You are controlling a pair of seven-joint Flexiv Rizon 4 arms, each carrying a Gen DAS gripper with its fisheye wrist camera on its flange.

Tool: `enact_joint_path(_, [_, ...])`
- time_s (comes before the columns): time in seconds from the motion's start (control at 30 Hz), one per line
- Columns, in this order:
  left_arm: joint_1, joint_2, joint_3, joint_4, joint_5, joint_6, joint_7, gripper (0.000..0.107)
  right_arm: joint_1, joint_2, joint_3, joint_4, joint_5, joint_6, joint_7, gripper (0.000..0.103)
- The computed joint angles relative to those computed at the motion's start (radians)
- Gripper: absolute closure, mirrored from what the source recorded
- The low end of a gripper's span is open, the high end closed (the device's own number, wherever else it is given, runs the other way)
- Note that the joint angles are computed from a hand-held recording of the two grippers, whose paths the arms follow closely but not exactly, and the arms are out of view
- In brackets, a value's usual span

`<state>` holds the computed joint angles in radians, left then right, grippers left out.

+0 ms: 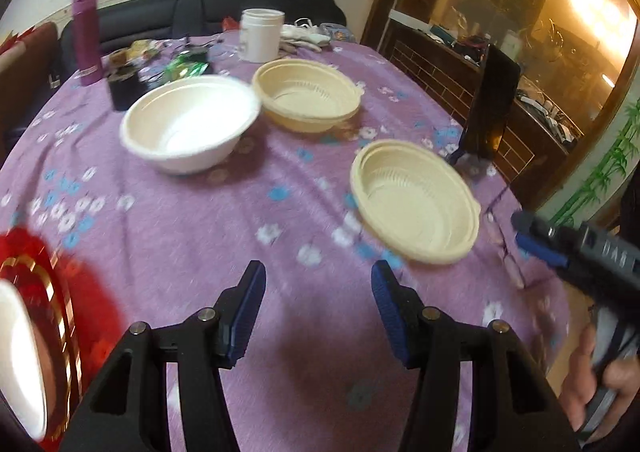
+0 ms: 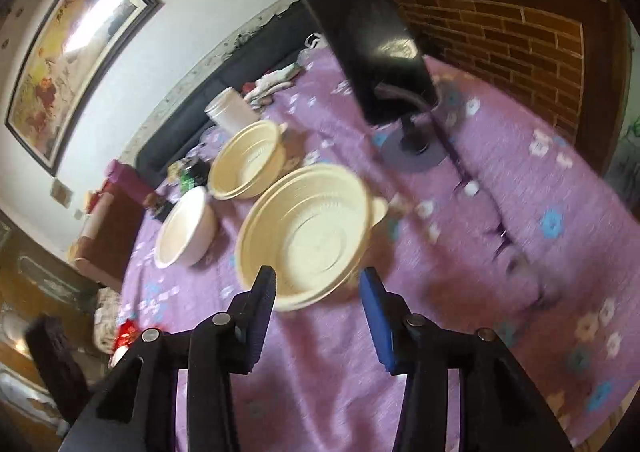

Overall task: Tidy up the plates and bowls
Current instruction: 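Lift the cream bowl with the right gripper toward the left gripper, then grasp the cream bowl rim with the left gripper while the right gripper releases it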

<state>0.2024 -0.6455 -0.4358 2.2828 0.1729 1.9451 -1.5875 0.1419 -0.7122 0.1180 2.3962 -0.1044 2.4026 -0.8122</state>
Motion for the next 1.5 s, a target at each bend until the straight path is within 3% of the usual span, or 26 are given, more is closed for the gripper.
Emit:
enact_joint_path(0.07, [-0.002,-0.016,-0.019,-0.043,-0.018,-0.042,0.001,0.057,-0.004,-0.01,-0.008,-0.017,-0.004,-0.014,-0.001,0.056])
enact_joint_path(0.13, [0.025,-0.047,-0.071,-0.086,-0.024,-0.086,0.018,0.07,-0.003,-0.019,-0.014,-0.031,-0.002,-0.03,-0.004,0.056])
enact_joint_path(0.27, [-0.059,-0.069,-0.018,-0.164,-0.086,-0.114,0.046,0.08,0.029,-0.031,-0.037,-0.047,0.038,-0.047,-0.037,0.056])
enact_joint_path(0.37, [-0.046,-0.105,-0.054,-0.207,-0.116,-0.16,0.074,0.08,0.038,-0.042,-0.042,-0.062,0.054,-0.065,-0.047,0.056])
enact_joint_path(0.5, [-0.083,-0.145,-0.043,-0.267,-0.166,-0.202,0.112,0.081,0.033,-0.055,-0.041,-0.084,0.052,-0.093,-0.052,0.057])
enact_joint_path(0.7, [-0.104,-0.191,-0.052,-0.295,-0.204,-0.226,0.174,0.085,0.024,-0.078,-0.037,-0.123,0.032,-0.142,-0.054,0.077])
enact_joint_path(0.73, [-0.12,-0.187,-0.036,-0.291,-0.208,-0.214,0.177,0.085,0.035,-0.079,-0.042,-0.126,0.042,-0.139,-0.061,0.082])
enact_joint_path(1.03, [-0.125,-0.132,-0.012,-0.211,-0.181,-0.117,0.168,0.085,0.064,-0.067,-0.043,-0.109,0.077,-0.099,-0.091,0.084])
enact_joint_path(1.27, [-0.067,-0.037,-0.013,-0.072,-0.107,-0.023,0.104,0.082,0.125,0.002,-0.049,-0.05,0.122,-0.066,-0.159,0.084])
enact_joint_path(1.5, [-0.069,0.035,0.108,0.088,-0.027,0.142,0.002,0.073,0.173,0.013,-0.005,-0.018,0.089,-0.061,-0.208,0.084])
